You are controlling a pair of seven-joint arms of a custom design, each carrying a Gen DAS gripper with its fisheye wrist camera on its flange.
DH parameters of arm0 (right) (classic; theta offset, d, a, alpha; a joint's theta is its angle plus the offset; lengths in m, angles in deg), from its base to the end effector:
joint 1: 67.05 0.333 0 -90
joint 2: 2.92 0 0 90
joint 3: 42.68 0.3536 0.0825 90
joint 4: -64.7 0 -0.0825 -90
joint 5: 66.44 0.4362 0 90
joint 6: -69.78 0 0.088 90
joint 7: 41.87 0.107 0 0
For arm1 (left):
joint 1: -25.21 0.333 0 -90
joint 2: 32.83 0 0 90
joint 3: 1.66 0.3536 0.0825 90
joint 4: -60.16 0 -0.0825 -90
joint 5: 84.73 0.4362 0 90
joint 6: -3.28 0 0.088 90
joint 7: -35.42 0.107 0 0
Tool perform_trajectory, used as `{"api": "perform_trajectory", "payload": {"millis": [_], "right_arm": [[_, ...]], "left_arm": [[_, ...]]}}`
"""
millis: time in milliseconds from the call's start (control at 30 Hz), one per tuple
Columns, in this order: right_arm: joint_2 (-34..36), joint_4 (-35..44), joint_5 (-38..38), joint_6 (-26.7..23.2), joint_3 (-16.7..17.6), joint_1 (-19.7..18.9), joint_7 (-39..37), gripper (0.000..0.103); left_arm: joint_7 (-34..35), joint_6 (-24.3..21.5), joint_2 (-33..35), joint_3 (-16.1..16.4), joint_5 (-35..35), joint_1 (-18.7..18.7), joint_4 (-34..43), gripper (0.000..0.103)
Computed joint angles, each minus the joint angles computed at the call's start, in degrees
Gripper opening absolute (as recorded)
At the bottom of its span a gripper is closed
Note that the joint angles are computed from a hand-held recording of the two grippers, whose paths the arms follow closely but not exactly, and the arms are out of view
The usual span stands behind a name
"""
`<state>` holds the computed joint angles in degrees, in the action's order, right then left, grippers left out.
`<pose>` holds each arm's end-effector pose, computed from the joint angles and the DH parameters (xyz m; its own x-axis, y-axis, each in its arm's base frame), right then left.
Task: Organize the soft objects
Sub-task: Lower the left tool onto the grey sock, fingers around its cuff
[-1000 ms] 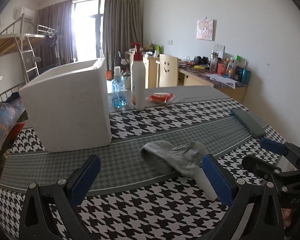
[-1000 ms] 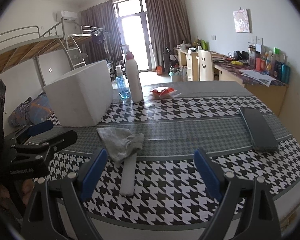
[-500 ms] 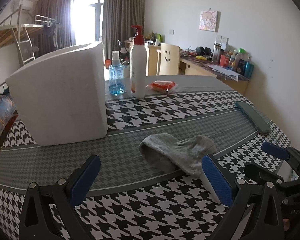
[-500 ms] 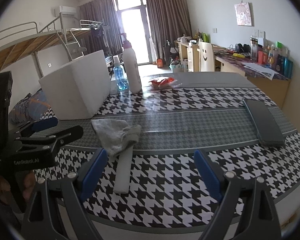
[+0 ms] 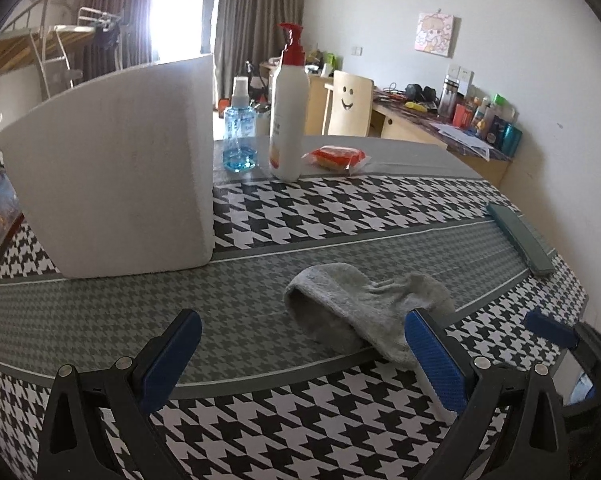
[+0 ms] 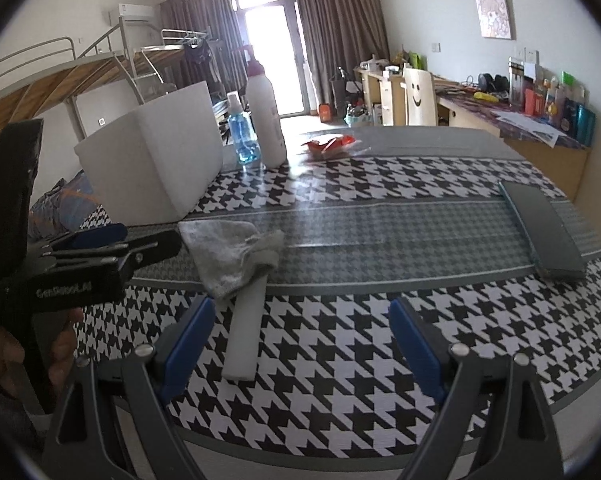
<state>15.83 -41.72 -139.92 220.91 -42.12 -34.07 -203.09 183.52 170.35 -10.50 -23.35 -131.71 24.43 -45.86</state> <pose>0.5798 0.4129 0.3850 -0.1850 -0.9654 -0.1839 -0.5907 0.2588 -0.7643 0.6971 -0.2097 0.3902 -0.5854 -0.8036 0.1075 -0.5970 0.3376 -0.7277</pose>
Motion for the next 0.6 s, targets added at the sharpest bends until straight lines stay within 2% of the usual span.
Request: {"api": "perform_trajectory", "payload": {"millis": [167,600], "right_arm": [[0.49,0.17,0.46,1.14,-0.13,-0.20,-0.95,0.091],[2.90,2.55,4.02,3.79,-1.05,0.02,-4.51,0.091]], "left_arm": [[-2.84,-1.56,1.00,1.24,2.83,-0.95,1.13,0.100],[-10.41,-7.03,3.34,3.79,9.90,-2.53,4.24,0.075]]}}
